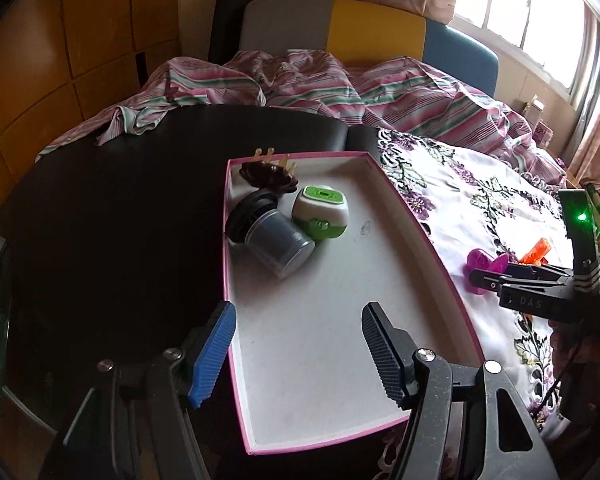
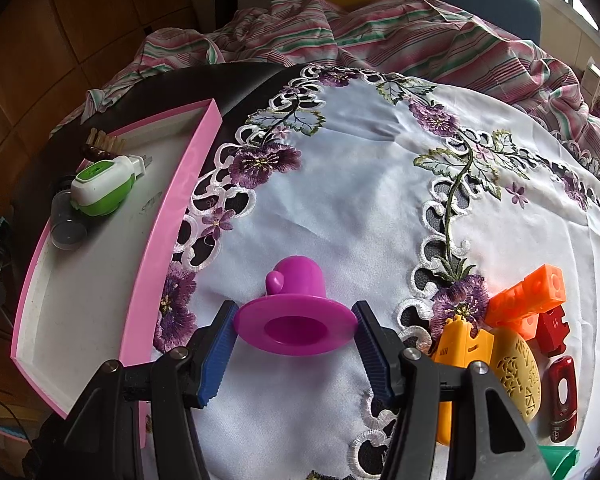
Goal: Organize rigid objects
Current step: 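Carry the plug device into the tray and release with the left tool, then lower the magenta cup into the tray and open the right tool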
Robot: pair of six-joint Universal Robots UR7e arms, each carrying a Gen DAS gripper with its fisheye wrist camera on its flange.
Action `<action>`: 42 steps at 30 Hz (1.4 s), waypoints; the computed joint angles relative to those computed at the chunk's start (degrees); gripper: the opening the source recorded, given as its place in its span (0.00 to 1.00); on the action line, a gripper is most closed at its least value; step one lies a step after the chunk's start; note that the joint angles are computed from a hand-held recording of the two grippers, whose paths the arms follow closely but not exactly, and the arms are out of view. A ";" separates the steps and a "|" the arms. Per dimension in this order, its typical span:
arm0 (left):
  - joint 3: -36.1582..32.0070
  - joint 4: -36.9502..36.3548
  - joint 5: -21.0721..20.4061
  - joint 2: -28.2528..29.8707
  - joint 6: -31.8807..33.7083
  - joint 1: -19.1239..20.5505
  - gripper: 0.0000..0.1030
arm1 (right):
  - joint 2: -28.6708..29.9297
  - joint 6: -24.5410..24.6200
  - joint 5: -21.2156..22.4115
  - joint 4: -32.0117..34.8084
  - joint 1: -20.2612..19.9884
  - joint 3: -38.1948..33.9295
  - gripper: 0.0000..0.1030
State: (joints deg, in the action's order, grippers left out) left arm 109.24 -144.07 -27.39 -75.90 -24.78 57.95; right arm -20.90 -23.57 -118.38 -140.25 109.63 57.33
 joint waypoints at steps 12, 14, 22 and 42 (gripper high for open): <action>0.74 3.05 0.09 -1.38 -3.09 0.28 0.65 | -0.02 -0.03 0.02 -0.03 -0.02 0.03 0.57; 0.89 3.44 0.00 -1.66 -3.64 0.33 0.65 | -0.02 -0.12 0.01 -0.05 -0.03 0.03 0.57; 2.66 4.37 0.71 -3.82 -5.61 0.63 0.65 | 0.22 -0.28 -0.20 0.25 0.03 -0.52 0.57; 5.44 3.68 0.46 -7.70 -8.53 1.57 0.65 | 7.48 -2.29 9.06 10.71 6.85 -11.01 0.57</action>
State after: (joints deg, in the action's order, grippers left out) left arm 114.68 -140.39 -26.94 -83.60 -33.31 59.52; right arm -13.43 -25.86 -109.32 -129.53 116.49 46.32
